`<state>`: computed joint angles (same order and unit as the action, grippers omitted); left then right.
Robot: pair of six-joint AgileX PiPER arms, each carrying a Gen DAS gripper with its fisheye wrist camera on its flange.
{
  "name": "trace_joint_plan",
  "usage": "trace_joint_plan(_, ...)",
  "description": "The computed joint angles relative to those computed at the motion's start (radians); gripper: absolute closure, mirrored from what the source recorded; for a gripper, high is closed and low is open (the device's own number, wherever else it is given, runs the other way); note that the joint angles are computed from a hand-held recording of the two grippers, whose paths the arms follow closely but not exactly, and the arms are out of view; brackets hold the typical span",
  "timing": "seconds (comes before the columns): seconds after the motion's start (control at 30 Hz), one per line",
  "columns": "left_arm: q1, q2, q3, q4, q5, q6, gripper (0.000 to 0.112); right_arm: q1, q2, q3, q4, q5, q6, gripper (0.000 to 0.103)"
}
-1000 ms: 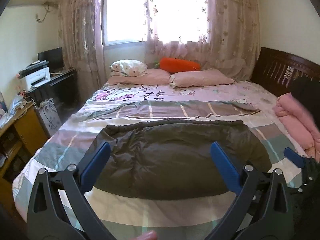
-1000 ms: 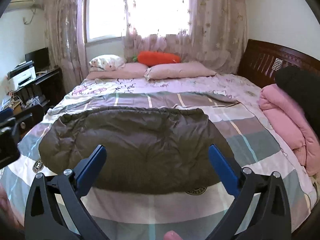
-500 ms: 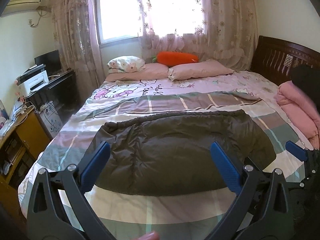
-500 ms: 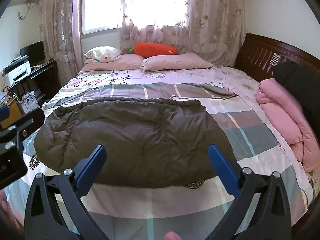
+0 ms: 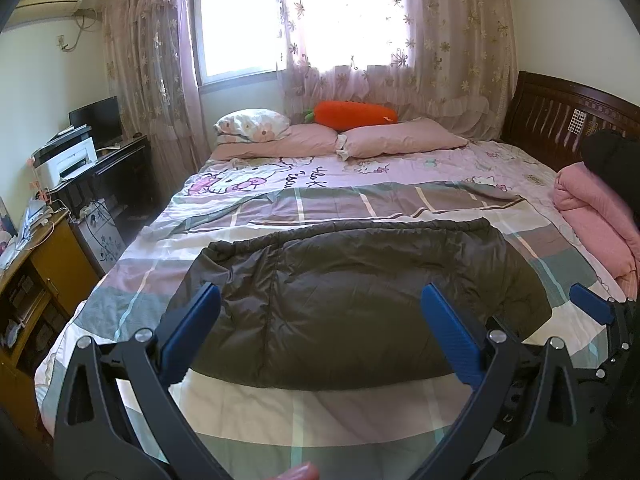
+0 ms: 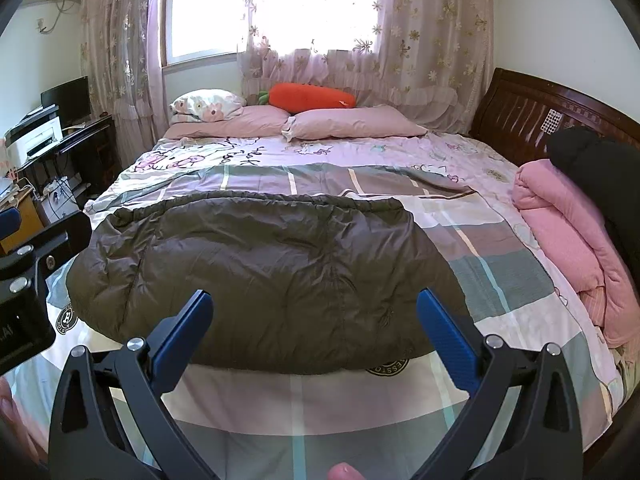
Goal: Fold large clothes
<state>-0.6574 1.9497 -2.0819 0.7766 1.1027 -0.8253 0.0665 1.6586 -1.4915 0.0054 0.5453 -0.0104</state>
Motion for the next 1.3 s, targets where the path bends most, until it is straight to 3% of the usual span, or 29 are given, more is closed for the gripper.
trace_joint_plan(1.3,0.001,0.004,0.005,0.0,0.007,-0.014,0.012,0.003,0.002,0.0,-0.003,0.001,-0.003,0.002)
